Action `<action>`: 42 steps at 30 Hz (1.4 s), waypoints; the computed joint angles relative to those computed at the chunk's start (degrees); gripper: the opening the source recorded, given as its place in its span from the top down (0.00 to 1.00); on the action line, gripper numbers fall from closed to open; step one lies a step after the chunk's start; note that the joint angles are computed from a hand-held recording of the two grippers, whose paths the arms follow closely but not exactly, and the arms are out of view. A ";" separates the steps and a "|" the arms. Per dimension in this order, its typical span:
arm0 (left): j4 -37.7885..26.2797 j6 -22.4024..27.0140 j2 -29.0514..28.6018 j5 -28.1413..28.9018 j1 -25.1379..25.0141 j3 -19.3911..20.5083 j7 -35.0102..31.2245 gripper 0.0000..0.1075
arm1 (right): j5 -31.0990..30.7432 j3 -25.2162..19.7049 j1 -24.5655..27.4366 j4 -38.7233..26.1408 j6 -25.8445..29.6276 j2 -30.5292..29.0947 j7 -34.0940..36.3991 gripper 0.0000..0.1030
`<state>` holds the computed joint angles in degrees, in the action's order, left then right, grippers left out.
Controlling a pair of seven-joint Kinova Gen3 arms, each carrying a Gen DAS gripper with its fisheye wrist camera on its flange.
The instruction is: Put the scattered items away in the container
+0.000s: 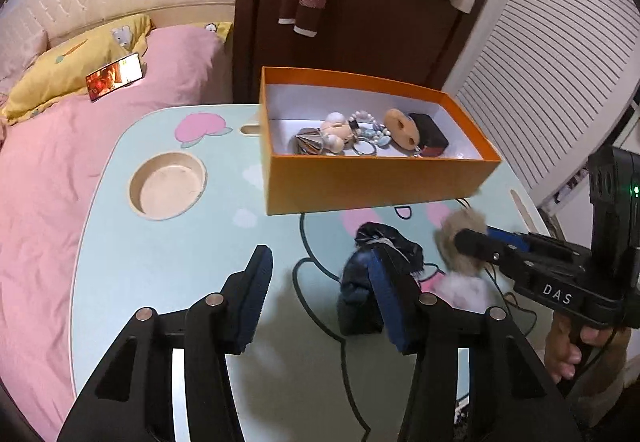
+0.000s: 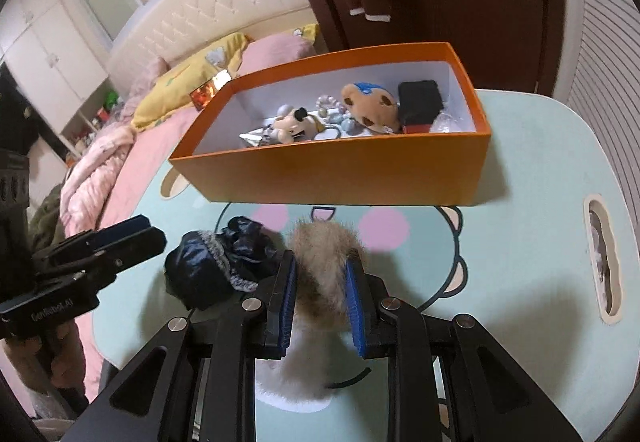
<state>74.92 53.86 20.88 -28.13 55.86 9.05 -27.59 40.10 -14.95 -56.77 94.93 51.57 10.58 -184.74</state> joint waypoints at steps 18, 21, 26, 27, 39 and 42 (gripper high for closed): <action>-3.73 0.95 1.93 1.41 0.22 -0.27 -4.12 0.52 | 6.34 -3.54 3.06 0.01 2.51 -5.24 0.06 0.79; -3.11 -0.13 1.71 2.39 -0.08 -0.36 -3.87 0.52 | 6.93 -3.02 3.55 -1.65 3.89 -4.36 2.40 0.79; -3.61 0.44 2.15 2.94 0.20 -0.54 -4.33 0.52 | 6.86 -0.10 5.68 -3.67 1.64 -2.03 2.85 0.79; -3.40 0.36 1.97 2.84 0.32 -0.60 -4.28 0.52 | 6.43 0.40 6.10 -3.93 0.98 -1.35 3.18 0.79; -4.33 -1.27 0.88 6.09 -3.76 -0.19 -5.79 0.52 | 4.46 4.98 4.70 -2.76 -1.54 0.50 1.88 0.41; -7.51 0.58 2.03 4.39 -3.09 -0.83 -7.51 0.52 | 6.87 4.32 4.75 -2.50 1.39 -0.61 -1.08 0.41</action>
